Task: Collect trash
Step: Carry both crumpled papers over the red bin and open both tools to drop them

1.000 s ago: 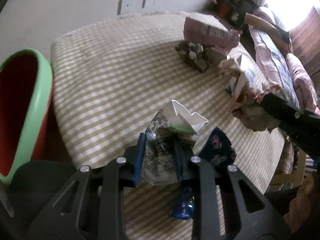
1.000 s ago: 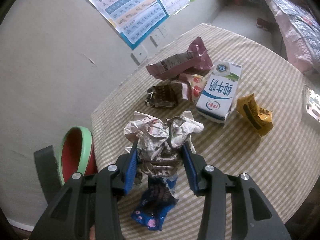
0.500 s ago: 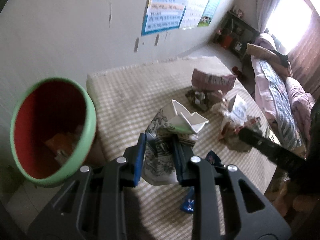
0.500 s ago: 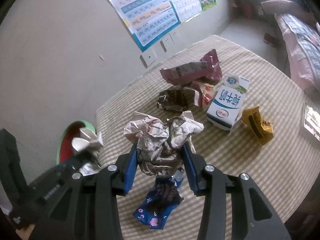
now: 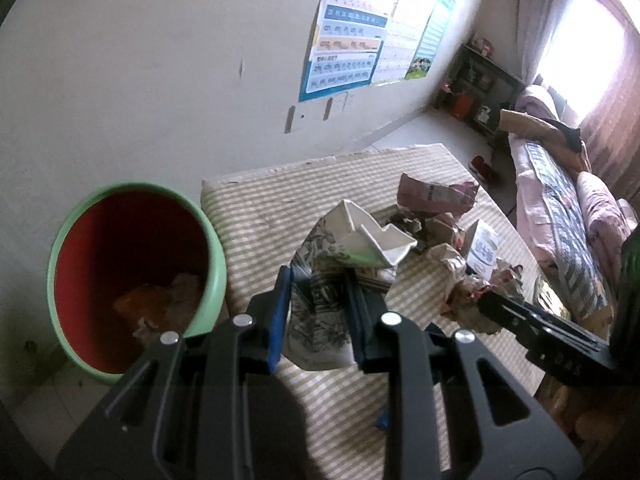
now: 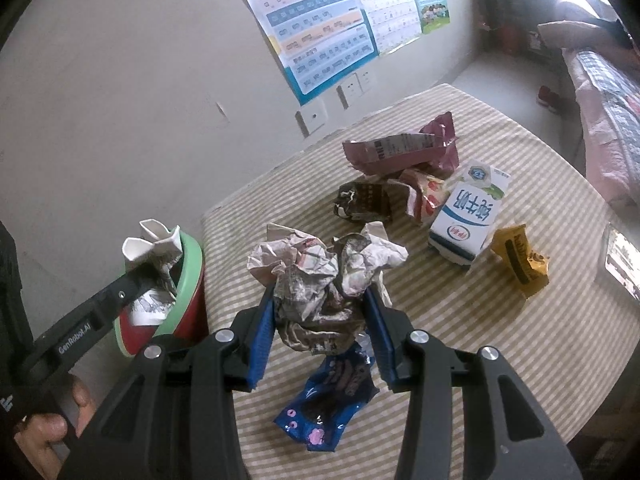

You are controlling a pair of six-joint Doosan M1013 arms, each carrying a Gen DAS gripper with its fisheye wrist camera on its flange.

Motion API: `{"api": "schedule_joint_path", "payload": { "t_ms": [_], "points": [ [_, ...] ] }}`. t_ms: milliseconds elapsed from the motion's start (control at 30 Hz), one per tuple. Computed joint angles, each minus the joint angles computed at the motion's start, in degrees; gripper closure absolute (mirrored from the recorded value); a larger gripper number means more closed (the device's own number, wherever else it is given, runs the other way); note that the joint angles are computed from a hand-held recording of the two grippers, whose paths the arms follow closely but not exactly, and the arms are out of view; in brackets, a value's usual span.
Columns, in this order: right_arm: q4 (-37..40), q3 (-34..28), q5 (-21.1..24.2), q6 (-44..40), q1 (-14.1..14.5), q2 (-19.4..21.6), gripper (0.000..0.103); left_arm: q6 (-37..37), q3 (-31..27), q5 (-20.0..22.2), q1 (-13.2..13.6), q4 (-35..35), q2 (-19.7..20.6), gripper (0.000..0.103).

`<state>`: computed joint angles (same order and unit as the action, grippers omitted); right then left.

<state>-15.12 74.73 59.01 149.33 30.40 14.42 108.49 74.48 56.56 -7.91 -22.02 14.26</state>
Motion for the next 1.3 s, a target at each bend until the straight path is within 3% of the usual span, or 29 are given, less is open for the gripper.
{"api": "schedule_joint_path", "payload": {
  "t_ms": [833,1300],
  "points": [
    [1.98,-7.35,3.00,-7.42,2.46,4.61,0.061,-2.04,-0.73,-2.15,4.56,-1.54,0.89,0.077],
    [5.90,-17.71,4.64,-14.14,3.37,11.48,0.061,-4.24,-2.12,-3.61,7.82,0.52,2.35,0.077]
  ]
}}
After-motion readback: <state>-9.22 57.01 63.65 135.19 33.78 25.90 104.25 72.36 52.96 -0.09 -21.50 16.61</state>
